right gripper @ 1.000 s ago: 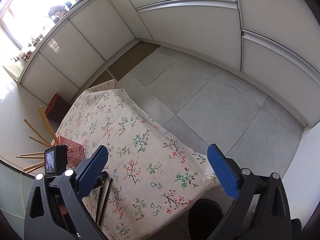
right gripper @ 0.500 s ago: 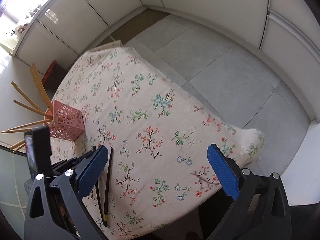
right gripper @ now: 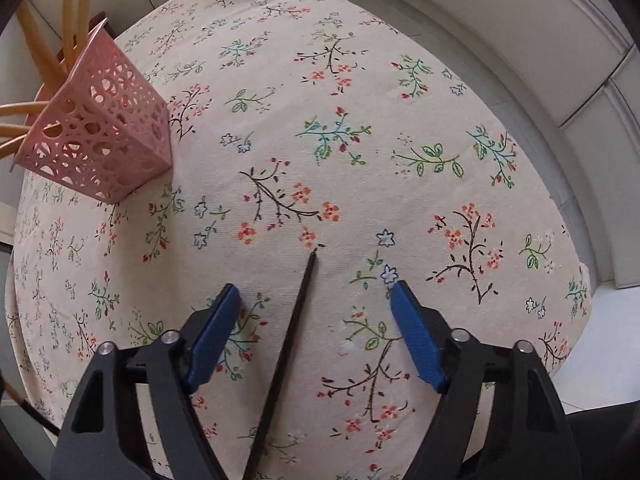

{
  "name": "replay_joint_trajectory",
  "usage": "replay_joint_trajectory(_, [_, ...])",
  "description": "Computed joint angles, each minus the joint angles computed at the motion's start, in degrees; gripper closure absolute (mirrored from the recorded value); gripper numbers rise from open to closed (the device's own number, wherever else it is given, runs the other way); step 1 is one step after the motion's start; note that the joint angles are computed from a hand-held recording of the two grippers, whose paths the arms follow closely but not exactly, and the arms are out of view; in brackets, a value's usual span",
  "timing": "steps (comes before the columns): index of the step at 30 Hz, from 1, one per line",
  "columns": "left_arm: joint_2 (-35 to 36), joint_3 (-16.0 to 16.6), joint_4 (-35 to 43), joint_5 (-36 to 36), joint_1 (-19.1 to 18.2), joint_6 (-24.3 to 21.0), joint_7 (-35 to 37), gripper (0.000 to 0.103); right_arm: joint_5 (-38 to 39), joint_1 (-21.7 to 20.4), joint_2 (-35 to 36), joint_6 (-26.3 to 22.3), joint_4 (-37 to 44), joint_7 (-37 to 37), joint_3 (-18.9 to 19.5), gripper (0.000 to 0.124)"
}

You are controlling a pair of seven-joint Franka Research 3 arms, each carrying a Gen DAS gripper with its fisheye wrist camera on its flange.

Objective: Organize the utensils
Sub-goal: 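Lift the black chopstick with the left tool toward the pink holder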

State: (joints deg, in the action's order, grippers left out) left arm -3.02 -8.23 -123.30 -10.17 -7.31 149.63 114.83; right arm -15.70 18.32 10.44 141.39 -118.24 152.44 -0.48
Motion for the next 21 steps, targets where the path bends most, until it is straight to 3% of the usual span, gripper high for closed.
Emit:
replay_joint_trajectory(2, [0.14,0.15,0.63,-1.57,-0.06,0.52,0.74,0.097,-0.46,0.44,0.45,1.22,0.63,-0.75,0.42,0.095])
replay_joint_trajectory(4, [-0.09,0.25,1.17,-3.48,-0.06,-0.04,1.87,0.097,-0.56,0.92,0.74,2.0,1.18,-2.79,0.75,0.117])
replay_joint_trajectory(10, [-1.32,0.56,0.46,-7.95,-0.69,1.19,5.07,0.097,3.91,-0.4,-4.06,18.75,-8.69,-5.51,0.68,0.12])
replay_joint_trajectory(21, [-6.39,2.92,-1.92,-19.5,-2.61,-0.46,12.67,0.097,2.7,-6.76,-22.92,31.03,-23.28,-10.74,5.68,0.119])
